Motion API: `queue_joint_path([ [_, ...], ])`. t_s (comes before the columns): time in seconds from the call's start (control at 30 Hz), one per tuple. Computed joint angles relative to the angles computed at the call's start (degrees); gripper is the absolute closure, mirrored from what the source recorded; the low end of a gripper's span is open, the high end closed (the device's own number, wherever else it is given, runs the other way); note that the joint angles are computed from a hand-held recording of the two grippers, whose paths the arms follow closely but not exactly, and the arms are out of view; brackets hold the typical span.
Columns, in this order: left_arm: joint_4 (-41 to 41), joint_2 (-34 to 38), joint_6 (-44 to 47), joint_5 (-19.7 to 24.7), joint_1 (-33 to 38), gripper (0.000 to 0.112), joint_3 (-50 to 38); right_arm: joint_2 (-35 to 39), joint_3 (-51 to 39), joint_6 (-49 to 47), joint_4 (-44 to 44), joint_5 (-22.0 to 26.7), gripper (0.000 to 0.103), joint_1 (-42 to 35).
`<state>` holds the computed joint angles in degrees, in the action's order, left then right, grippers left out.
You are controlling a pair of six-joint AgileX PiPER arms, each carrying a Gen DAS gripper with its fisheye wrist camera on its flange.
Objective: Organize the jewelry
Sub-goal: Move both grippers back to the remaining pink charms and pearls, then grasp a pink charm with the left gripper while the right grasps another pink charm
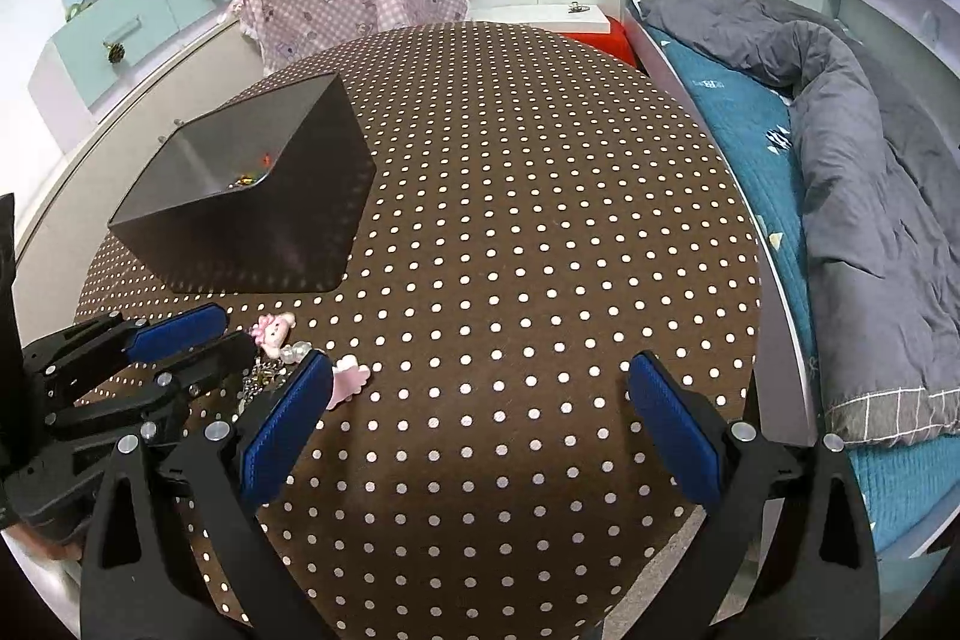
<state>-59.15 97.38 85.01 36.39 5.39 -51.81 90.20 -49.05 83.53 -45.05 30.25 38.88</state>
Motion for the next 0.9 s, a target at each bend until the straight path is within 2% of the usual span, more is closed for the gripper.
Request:
queue_joint_path([
  [0.13, -0.95, 1.25, 1.16, 2.43, 0.98, 0.099, -1.11, 0.33, -0.26, 0.0, 0.19, 0.2, 0.008, 0.15],
  [0.2, -1.22, 1.52, 1.26, 3.74, 1.46, 0.102, -1.3, 0.13, -0.02, 0.01, 0.31, -0.29, 0.008, 0.03],
  [0.37, 0.63, 2.31, -1.72, 7.68, 3.79, 0.104, -2.9, 0.14, -0.09, 0.67, -0.1, -0.12, 0.008, 0.39],
  [0.5, 1.43, 1.79, -2.52, 7.2, 5.11, 0.104, -3.01, 0.19, -0.07, 1.23, -0.41, -0.48, 0.008, 0.45],
  [0.9, 0.65, 0.25, -2.63, 10.19, 8.47, 0.104, -3.03, 2.98, -3.63, -1.52, 0.67, -0.5, 0.008, 2.31],
])
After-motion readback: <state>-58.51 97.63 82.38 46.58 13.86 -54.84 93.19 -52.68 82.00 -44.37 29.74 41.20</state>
